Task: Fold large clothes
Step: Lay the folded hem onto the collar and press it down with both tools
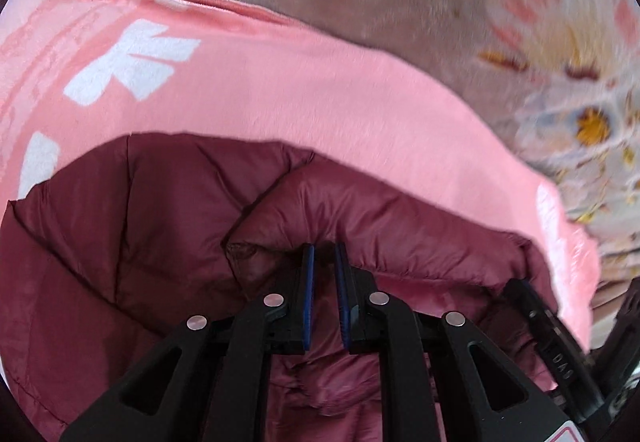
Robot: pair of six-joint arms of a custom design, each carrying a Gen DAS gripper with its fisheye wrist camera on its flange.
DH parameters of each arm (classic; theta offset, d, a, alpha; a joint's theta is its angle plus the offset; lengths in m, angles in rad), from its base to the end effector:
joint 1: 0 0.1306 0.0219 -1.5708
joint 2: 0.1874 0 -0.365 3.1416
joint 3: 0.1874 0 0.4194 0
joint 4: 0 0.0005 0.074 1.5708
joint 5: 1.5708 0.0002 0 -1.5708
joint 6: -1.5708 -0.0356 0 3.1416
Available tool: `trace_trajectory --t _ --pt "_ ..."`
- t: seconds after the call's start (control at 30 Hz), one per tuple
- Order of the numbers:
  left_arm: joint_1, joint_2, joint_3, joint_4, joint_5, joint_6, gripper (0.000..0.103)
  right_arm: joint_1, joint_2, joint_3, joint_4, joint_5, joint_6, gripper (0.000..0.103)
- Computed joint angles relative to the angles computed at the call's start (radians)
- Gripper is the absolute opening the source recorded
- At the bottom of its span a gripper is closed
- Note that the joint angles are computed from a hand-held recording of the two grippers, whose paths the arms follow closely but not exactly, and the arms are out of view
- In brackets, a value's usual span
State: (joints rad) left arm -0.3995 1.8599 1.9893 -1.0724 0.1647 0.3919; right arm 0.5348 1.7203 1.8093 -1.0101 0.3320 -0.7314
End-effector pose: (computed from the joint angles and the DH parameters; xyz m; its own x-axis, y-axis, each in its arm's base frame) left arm 0.6140 -0.2661 0.4206 -0.8695 -0.0419 -0.4921 0.1518 0.9255 -0.3470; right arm 0.5441 0.3083 0.4265 -0.7184 0.3084 -0.6236 0.2252 0.9512 0.2109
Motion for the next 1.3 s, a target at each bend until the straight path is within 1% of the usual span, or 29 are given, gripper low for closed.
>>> trace_trajectory --t 0.03,0.13,0.23,0.27,0.33,0.43,0.57,0.7,0.93,1.13,1.3 --pt "-0.005 -0.002 -0.009 0.005 -0.021 -0.014 0.012 0.003 0.002 -0.002 -0.001 0.013 0.012 0.026" --pt "-0.023 -0.018 -0.053 0.055 -0.085 -0.052 0.012 0.021 0.019 0.017 -0.027 0.062 0.043 0.026" --pt "-0.031 -0.039 -0.105 0.118 -0.116 -0.07 0.013 0.04 0.046 0.037 -0.048 0.132 0.086 0.027" --pt "-0.035 -0.049 -0.129 0.149 -0.129 -0.077 0.013 0.042 0.051 0.039 -0.049 0.145 0.092 0.027" --pt "-0.04 -0.058 -0.151 0.183 -0.154 -0.091 0.013 0.048 0.06 0.045 -0.053 0.172 0.099 0.027" --pt "-0.05 -0.061 -0.16 0.203 -0.194 -0.109 0.013 0.058 0.08 0.065 -0.075 0.218 0.111 0.027" --pt "-0.059 -0.045 -0.136 0.194 -0.235 -0.133 0.013 0.064 0.092 0.078 -0.088 0.242 0.115 0.027" --pt "-0.069 -0.046 -0.137 0.189 -0.277 -0.157 0.013 0.062 0.084 0.067 -0.075 0.235 0.112 0.027" --pt "-0.091 -0.026 -0.11 0.164 -0.362 -0.199 0.013 0.061 0.089 0.071 -0.079 0.236 0.114 0.028" --pt "-0.096 -0.021 -0.104 0.16 -0.378 -0.215 0.013 0.06 0.089 0.07 -0.078 0.235 0.113 0.028" --pt "-0.103 -0.016 -0.098 0.153 -0.407 -0.23 0.013 0.06 0.093 0.076 -0.086 0.236 0.113 0.028"
